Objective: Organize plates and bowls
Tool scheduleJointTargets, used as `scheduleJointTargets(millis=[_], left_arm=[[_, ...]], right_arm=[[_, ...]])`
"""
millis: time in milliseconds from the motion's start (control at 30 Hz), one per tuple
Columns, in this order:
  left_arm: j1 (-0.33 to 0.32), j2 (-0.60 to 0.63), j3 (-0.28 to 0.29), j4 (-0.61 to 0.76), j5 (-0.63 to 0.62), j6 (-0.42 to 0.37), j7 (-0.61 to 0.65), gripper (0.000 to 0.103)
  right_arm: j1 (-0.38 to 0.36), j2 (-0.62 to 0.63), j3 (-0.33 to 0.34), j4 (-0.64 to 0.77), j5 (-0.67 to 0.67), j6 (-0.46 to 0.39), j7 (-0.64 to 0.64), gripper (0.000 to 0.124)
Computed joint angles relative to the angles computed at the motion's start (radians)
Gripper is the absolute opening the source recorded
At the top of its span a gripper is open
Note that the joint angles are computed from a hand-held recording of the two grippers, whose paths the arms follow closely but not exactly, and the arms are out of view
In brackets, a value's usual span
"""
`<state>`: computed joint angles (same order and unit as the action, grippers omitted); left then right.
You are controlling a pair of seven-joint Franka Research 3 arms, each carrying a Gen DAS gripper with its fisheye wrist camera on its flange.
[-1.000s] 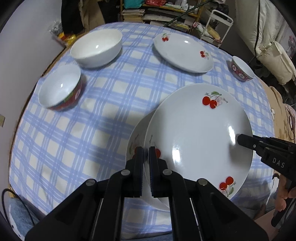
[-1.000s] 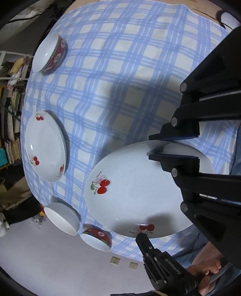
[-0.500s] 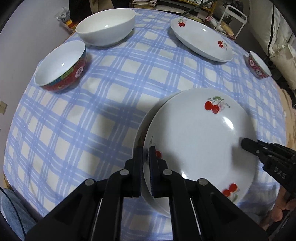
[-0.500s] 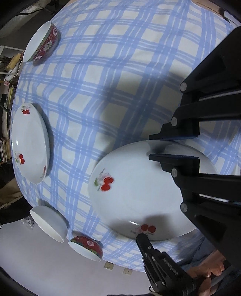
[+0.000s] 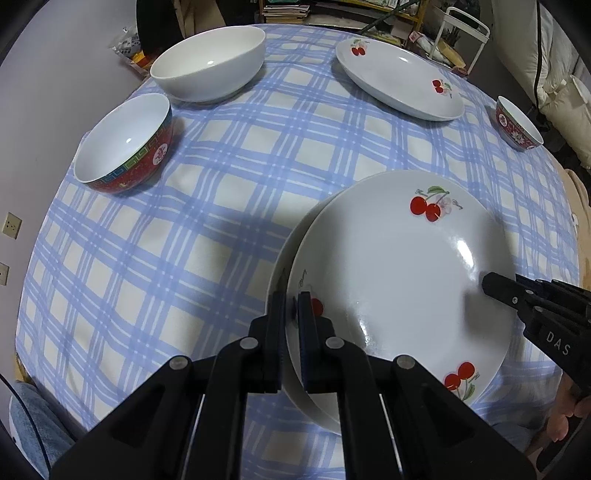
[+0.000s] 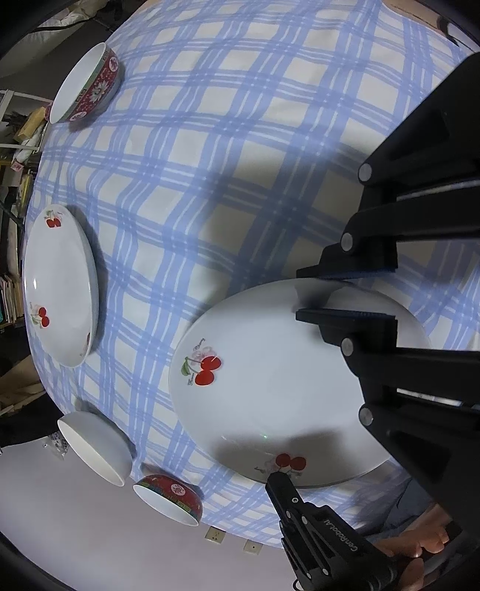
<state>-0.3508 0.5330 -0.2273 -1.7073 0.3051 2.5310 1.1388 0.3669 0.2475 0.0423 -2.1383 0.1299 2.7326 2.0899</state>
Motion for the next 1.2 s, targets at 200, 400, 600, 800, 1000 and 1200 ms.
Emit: scheduleJointTargets(millis=[200, 400, 600, 800, 1000, 1200], left_arm=[[0.003, -0.009, 0.0, -0.013, 0.001, 0.007, 0.001, 0.006], [0.008, -0.018, -0.005, -0.024, -0.009, 0.007, 0.006, 0.006], [0.007, -0.023, -0.004, -0.029, -0.011, 0.006, 0.001, 0.006], [-0.005, -0.042, 0.01, -0.046, 0.019, 0.018, -0.02, 0.006], [0.004, -0.075, 0.013, -0.085, 0.035, 0.074, -0.05, 0.008], [0.011, -0.088, 0.012, -0.1, 0.036, 0.096, -0.066, 0.008]], right_arm=[[0.0, 0.004, 0.0, 0.005, -0.002, -0.005, -0.007, 0.018], [0.001, 0.007, 0.0, 0.007, 0.002, -0.001, -0.007, 0.018], [0.015, 0.008, -0.014, 0.002, -0.033, 0.009, 0.015, 0.018], [0.011, 0.009, -0.011, 0.001, -0.032, 0.016, 0.019, 0.018], [0.012, 0.01, -0.007, 0.003, -0.03, 0.02, 0.008, 0.018], [0.015, 0.004, -0.009, -0.002, -0.029, 0.028, 0.019, 0.018]])
